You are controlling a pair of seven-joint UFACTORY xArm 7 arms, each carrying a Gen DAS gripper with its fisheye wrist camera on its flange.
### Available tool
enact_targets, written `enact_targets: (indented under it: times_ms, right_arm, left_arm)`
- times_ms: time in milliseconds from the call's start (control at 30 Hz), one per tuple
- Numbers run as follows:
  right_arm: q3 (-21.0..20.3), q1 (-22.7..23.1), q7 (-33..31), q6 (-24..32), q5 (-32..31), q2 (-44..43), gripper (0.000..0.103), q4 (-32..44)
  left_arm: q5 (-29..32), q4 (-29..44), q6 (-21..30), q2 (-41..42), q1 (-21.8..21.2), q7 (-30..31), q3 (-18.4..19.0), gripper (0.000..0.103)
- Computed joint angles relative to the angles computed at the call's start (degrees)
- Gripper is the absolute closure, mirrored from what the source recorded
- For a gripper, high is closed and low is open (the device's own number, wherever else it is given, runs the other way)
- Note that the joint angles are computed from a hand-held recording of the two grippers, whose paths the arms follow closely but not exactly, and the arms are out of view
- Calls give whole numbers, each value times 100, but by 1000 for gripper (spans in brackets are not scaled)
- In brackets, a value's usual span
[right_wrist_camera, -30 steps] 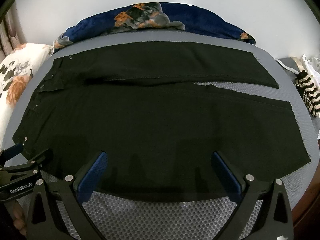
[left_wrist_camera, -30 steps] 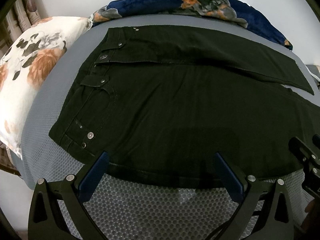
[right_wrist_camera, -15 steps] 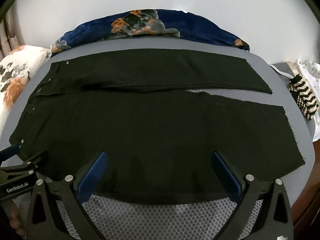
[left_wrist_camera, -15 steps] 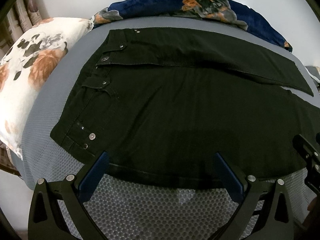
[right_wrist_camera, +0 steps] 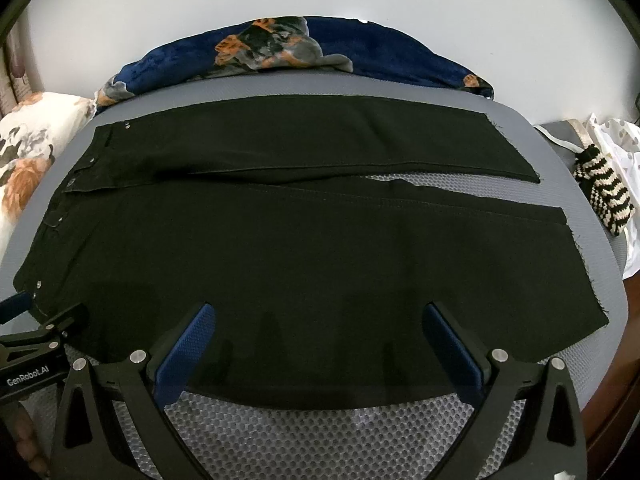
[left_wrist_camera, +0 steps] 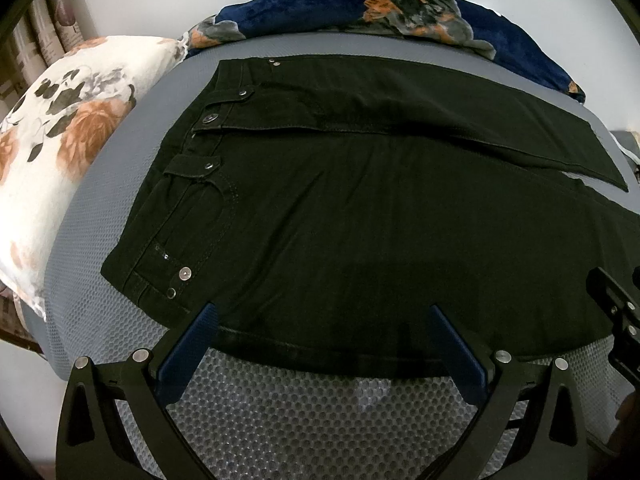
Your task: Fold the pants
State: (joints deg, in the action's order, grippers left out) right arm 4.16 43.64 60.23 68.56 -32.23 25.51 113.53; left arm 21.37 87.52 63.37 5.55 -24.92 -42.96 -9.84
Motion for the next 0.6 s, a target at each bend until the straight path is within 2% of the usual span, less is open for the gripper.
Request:
enact_targets:
  times_ms: [200, 367, 500, 600]
  right_arm:
    - [-14, 4, -16, 20, -12, 26, 0, 40]
    - [-9, -35, -37, -76, 15, 11, 0, 4]
    - [31, -253, -146, -612, 185, -112, 0, -199]
    - [52, -462, -277, -1170, 362, -146, 0, -267]
  left_arm:
    - [133, 111, 162, 62, -31, 36, 9, 0]
    - [-39, 155, 76, 78, 38, 179, 46, 0]
    - [46, 342, -26, 160, 84, 260, 107, 0]
    - [-213, 526, -254, 223, 252, 509, 197, 0]
